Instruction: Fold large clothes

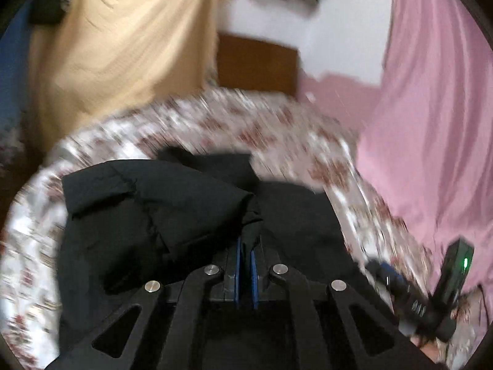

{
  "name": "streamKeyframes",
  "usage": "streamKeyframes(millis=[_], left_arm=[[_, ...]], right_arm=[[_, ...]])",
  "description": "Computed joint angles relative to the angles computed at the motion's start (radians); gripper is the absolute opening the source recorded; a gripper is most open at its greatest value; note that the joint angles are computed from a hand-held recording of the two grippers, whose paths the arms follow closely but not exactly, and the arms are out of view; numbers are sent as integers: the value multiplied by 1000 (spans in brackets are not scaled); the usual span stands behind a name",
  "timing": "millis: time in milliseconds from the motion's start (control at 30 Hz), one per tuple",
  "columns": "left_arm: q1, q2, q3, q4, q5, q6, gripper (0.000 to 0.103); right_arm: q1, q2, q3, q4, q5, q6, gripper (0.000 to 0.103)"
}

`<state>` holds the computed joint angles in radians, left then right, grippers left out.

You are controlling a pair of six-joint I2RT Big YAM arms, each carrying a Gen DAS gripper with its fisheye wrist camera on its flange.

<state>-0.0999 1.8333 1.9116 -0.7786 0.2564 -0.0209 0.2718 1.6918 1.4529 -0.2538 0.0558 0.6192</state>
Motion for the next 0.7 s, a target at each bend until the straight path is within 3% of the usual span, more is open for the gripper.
streamKeyframes(millis=[67, 200, 333, 433, 500, 533, 567, 700], left_arm=[[-13, 15, -15, -27, 28, 14, 8], [-18, -14, -125, 46, 83, 60, 12], [-30, -25, -155, 38, 112, 148, 26], [-45, -34, -146, -22, 113, 259, 34], [-57, -52, -149, -54, 113, 340, 43], [-62, -62, -152, -52, 115, 366, 54], [-67, -74, -161, -40, 119, 382, 61], [-107, -69, -102, -52, 137, 395, 65]], right_arm=[[-20, 12, -15, 27, -40, 41, 93], [-36, 40, -16, 66, -90, 88, 93], [-47, 54, -14, 92, -110, 98, 93], [-53, 55, -22, 105, -116, 117, 93], [-54, 39, -53, 122, -119, 129, 93], [-56, 45, -48, 121, -121, 135, 93], [-57, 39, -59, 128, -122, 137, 93], [-65, 27, -83, 148, -118, 161, 93]])
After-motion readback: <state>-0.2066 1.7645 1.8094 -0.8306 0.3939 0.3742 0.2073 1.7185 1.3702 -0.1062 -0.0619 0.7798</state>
